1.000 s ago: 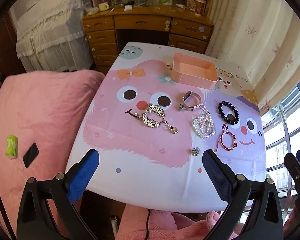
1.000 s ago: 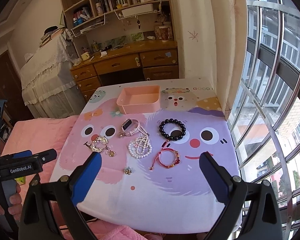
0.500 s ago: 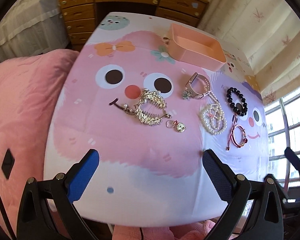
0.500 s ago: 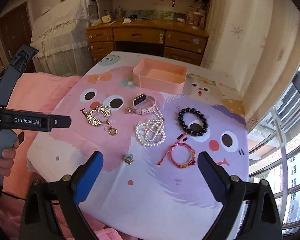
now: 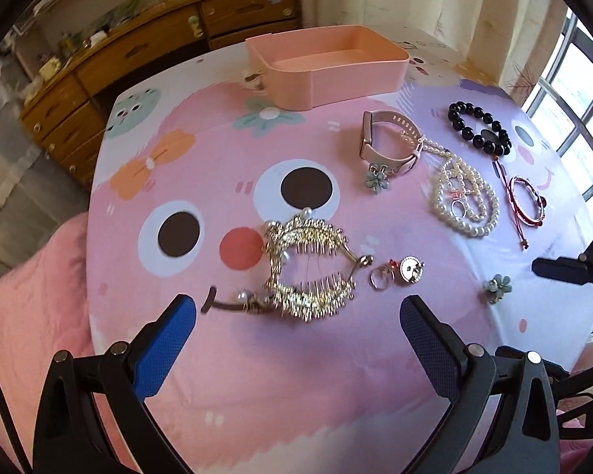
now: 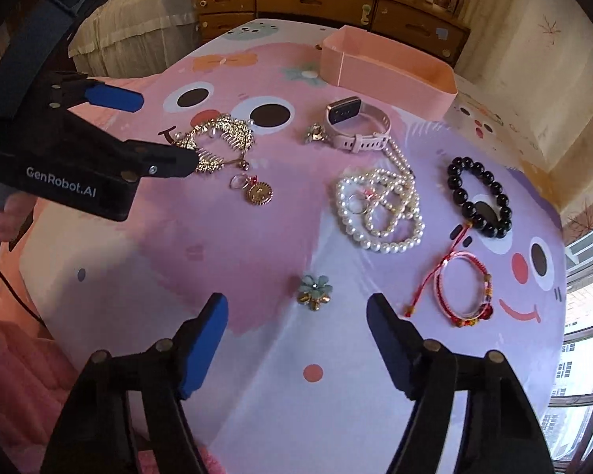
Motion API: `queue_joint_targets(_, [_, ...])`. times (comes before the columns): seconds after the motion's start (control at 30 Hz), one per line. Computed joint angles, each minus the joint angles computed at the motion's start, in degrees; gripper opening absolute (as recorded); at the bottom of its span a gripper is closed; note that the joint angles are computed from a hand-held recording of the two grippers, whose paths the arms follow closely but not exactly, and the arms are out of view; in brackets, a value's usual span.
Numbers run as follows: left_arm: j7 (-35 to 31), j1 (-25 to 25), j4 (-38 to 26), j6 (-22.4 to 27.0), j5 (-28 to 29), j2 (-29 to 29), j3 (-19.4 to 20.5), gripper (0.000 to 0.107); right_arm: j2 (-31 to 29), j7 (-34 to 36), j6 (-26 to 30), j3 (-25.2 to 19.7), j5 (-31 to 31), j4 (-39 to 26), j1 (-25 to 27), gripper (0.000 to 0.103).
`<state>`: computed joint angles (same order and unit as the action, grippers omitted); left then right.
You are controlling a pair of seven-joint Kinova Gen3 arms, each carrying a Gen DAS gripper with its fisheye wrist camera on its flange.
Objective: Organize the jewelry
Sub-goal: 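Grasp the gold hair clip with the left tool while the right tool grasps the green flower charm, then lift the hair clip with the left tool while the right tool carries the flower charm over the pink box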
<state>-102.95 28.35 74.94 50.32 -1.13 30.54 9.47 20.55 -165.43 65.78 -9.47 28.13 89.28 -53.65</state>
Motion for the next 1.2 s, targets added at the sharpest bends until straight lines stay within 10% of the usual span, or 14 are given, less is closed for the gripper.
queue_joint_targets(0.43, [0.0, 2.4, -0.1, -5.1, -3.0, 3.8, -1.1, 0.092, -1.4, -3.3, -8.0, 0.2, 1.7, 6.7, 1.6, 0.038])
queue_joint_targets(0.67, [-4.1, -2.2, -4.7, 0.9, 3.6, 6.4, 2.3, 0.069, -2.3, -2.0, -9.8, 0.1, 2.1, 8.0, 2.5, 0.022])
queue_joint_targets(1.2, [-5.1, -1.5, -4.7, 2.0, 4.6, 5.6, 0.4, 0.057, -4.4, -0.7, -12.8, 0.0, 0.5, 9.3, 5.1, 0.02])
